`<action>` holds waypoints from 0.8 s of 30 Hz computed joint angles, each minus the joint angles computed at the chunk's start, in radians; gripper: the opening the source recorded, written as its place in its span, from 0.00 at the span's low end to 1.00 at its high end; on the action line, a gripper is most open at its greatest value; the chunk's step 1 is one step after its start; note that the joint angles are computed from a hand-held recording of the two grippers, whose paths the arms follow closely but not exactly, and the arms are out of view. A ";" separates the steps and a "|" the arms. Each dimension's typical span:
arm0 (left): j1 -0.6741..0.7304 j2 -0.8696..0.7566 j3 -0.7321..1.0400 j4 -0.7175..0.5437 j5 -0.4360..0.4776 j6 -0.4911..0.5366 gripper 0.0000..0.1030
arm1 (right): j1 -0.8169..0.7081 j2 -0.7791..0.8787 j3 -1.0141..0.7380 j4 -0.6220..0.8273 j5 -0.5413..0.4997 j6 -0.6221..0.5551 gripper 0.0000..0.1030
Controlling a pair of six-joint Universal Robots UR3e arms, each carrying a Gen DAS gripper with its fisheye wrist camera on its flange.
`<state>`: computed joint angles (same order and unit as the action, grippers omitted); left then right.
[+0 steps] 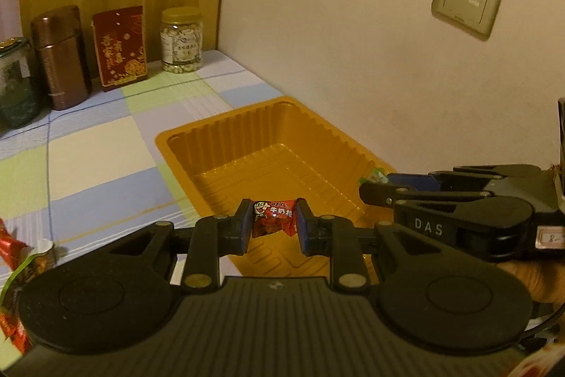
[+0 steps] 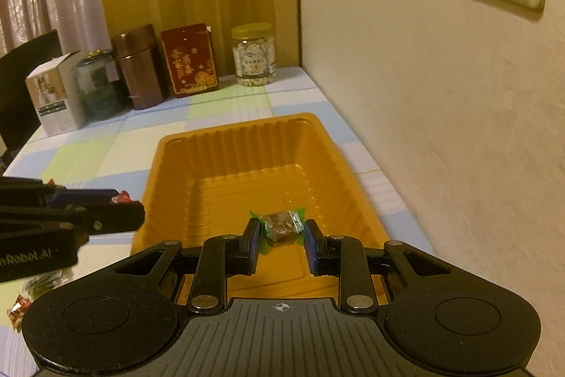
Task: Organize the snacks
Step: 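Carry both candies over the orange tray while opening the left gripper to drop the red candy, then open the right gripper to drop the green candy into the tray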
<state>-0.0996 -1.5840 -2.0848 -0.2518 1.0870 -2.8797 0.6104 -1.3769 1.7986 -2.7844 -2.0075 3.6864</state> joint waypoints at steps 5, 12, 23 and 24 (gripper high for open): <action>-0.033 -0.077 0.041 0.027 0.012 -0.014 0.22 | -0.035 0.002 0.014 -0.005 0.030 0.002 0.26; -0.055 -0.142 0.075 0.066 0.001 -0.021 0.24 | -0.062 0.007 0.027 -0.013 0.045 -0.004 0.26; -0.014 -0.078 0.006 0.086 0.017 -0.001 0.51 | -0.071 -0.003 0.044 -0.018 0.055 -0.003 0.26; -0.008 -0.066 -0.001 0.083 0.020 0.003 0.51 | -0.070 -0.002 0.042 -0.017 0.056 -0.003 0.26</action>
<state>-0.1078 -1.6504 -2.0858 -0.1691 1.1065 -2.8768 0.5401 -1.3785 1.8403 -2.8019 -1.9515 3.6833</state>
